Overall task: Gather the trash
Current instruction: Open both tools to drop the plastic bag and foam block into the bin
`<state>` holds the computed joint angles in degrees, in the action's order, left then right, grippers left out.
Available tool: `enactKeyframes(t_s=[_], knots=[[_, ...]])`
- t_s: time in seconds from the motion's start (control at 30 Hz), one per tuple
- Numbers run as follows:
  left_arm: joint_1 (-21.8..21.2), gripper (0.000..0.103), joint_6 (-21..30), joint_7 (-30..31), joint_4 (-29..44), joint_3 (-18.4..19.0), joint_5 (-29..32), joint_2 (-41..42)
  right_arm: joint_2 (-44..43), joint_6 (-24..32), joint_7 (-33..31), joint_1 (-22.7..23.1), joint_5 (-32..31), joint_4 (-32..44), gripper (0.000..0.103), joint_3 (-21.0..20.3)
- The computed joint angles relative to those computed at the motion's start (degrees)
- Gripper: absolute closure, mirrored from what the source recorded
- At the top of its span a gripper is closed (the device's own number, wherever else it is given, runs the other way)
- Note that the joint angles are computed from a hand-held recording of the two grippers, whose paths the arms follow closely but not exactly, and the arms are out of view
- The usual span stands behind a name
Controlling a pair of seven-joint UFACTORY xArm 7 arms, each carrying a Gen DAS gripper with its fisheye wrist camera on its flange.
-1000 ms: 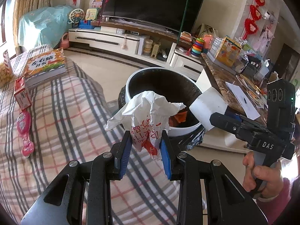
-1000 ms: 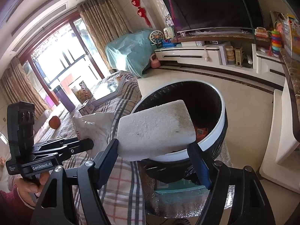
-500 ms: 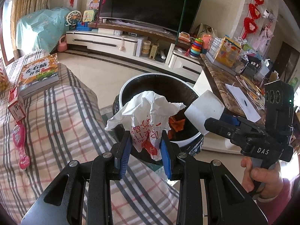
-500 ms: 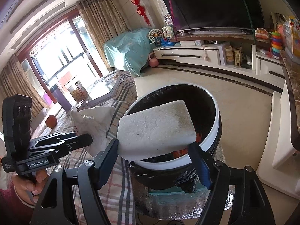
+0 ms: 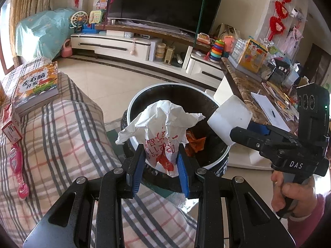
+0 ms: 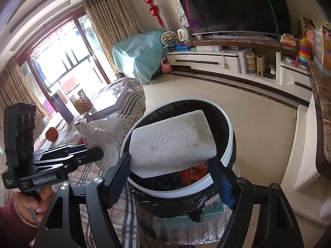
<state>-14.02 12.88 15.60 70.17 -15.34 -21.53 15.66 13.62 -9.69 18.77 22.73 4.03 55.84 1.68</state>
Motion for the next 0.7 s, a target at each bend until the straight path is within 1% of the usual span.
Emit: enactKeyframes(t_s=[0.13,0.2,0.3,0.47,0.63,0.7], knots=[[-0.4,0.074,0.7,-0.8,1.4,0.3,1.0,1.1,0.5,0.7,0.0,-0.6,-0.3,0.9,0.026,0.1],[-0.4,0.074,1.3,-1.0,2.4,0.3,1.4,1.7,0.9,1.1,0.0,-1.9,-0.7,1.5,0.026,1.2],[-0.7,0.074,1.7,-1.6,3.3,0.5,2.1,2.4,1.6,2.0,-0.2,-5.7,-1.3,2.6,0.026,4.6],[-1.3,0.073,3.0,-3.3,5.6,1.2,4.1,4.1,2.5,3.0,-0.6,-8.5,-1.8,3.8,0.025,6.9],[-2.0,0.073,3.7,-4.6,7.4,1.6,5.9,5.6,3.1,3.4,-0.7,-9.5,-1.8,4.6,0.025,7.7],[-2.3,0.073,4.1,-5.2,8.1,1.8,6.6,6.2,3.5,3.7,-1.0,-11.2,-1.5,5.0,0.025,9.3]])
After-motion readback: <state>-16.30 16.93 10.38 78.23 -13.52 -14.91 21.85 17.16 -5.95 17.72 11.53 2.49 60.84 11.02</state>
